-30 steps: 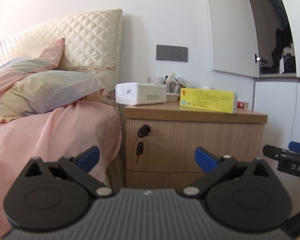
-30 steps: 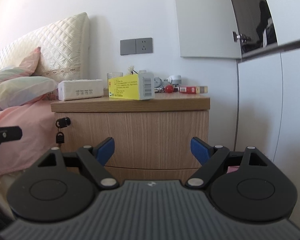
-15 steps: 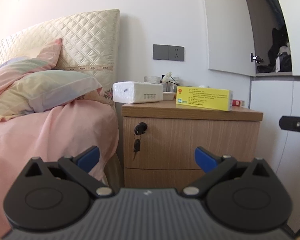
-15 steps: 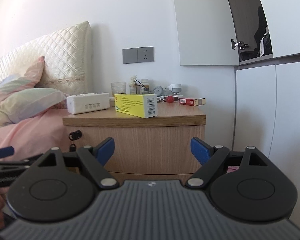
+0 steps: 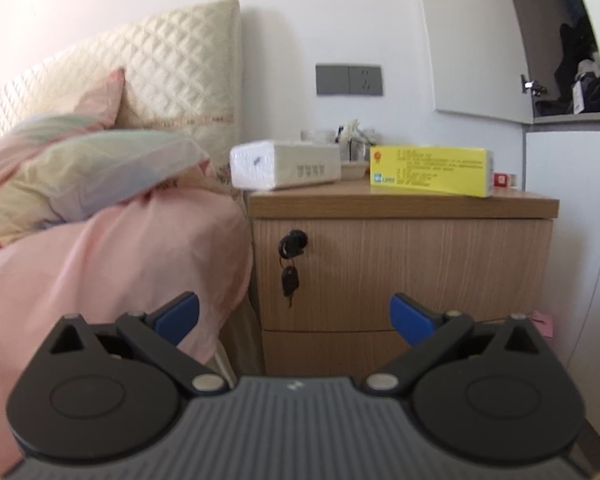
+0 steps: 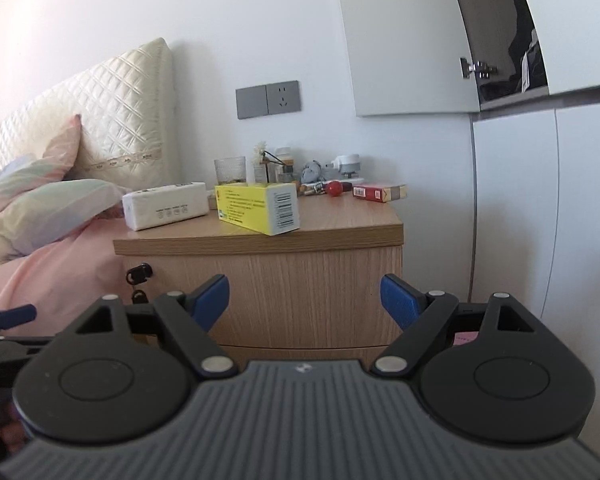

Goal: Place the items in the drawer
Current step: 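Move both tools toward the wooden nightstand, then bring the left tool to the drawer's black key knob and grip it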

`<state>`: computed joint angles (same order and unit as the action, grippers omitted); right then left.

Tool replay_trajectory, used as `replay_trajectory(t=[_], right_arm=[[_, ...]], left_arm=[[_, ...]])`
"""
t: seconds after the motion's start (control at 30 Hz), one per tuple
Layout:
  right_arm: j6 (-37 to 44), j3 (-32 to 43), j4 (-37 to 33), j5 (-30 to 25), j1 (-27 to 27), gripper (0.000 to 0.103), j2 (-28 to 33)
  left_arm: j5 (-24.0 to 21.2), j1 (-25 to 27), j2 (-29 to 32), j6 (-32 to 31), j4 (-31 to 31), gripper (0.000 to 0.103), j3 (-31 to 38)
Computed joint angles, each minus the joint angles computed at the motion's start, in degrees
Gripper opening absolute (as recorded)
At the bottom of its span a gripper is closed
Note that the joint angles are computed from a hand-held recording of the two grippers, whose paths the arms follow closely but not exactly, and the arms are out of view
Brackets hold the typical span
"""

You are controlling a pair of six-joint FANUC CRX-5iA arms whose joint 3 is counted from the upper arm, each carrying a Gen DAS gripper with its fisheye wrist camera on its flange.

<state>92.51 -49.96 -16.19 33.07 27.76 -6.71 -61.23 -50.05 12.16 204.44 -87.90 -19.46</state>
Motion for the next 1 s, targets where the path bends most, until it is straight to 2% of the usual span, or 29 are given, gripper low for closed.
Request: replay_trajectory(t=[0.17, 0.4, 0.77, 0.87, 1.0], right_arm=[[-4.2, 1.1, 5.8, -0.3, -2.5, 0.085, 1.9], [-4.1, 2.2, 10.0, -1.0, -4.6, 0.085, 1.6], [-10.6, 0.8, 16.9, -8.6, -8.0, 0.085, -4.2], [-9.5, 0.5, 16.1, -11.3, -8.1, 0.085, -6.5], [-10.8, -1.2, 18.9, -12.5, -8.7, 0.085, -9.2]], left_arm=[[4.0, 2.7, -1.3, 1.7, 0.0, 0.103, -0.3], [1.9, 2.1, 0.0, 3.4, -3.4, 0.103, -0.2], [0.8, 3.4, 4.8, 5.6, -7.4, 0.103, 1.6], [1.3, 4.2, 6.0, 6.3, -8.3, 0.103, 2.1], [4.0, 6.0, 6.3, 8.1, -9.2, 0.102, 2.5]])
